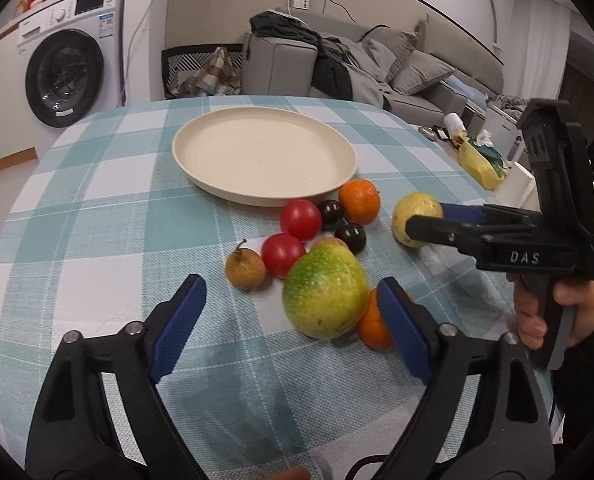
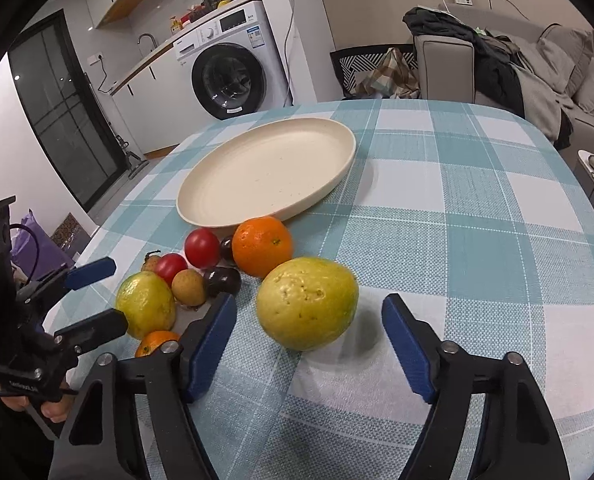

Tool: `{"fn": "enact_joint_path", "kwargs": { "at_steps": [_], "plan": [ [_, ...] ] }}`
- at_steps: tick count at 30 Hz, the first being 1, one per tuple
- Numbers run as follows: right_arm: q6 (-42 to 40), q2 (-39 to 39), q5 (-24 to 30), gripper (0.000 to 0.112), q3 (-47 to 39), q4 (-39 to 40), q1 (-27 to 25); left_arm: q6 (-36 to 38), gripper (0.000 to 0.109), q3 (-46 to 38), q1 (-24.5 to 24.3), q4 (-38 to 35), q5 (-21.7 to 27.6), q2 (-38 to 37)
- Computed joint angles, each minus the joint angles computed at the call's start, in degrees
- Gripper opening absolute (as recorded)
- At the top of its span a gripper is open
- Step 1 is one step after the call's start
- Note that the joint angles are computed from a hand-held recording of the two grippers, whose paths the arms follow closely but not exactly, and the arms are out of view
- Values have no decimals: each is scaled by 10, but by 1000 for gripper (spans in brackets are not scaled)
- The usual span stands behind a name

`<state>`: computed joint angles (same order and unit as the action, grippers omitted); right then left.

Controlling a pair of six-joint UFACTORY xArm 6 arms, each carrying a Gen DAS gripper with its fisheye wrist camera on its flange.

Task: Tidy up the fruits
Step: 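Grasp the pale yellow guava with the right tool while the left tool grasps the green mottled fruit, then lower both held fruits onto the cream plate and open both tools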

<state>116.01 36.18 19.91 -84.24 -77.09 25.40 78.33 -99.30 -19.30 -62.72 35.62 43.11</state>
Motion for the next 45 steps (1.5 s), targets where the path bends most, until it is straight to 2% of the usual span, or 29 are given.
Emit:
{"fn": "enact_joint_path", "kwargs": {
  "at_steps": [8,13,16,21,32,45],
  "plan": [
    [13,3,-12,73,-5,-12,-9,-29,66,-27,0,38,36,16],
    [-11,14,-22,60,-15,9,-11,-50,46,-56,9,45,86,33],
    [-13,18,-29,54,-18,10,-13,-51,46,-59,11,43,91,35],
    [-22,18,-16,53,-20,14,-7,-44,46,-56,11,23,84,31],
    [50,-3,-2,53,-19,-74,-3,-26,46,-66,20,-30,64,22],
    [-7,18,-4,53,-77,-58,-9,-78,46,-186,2,-9,21,85]
  ]
}}
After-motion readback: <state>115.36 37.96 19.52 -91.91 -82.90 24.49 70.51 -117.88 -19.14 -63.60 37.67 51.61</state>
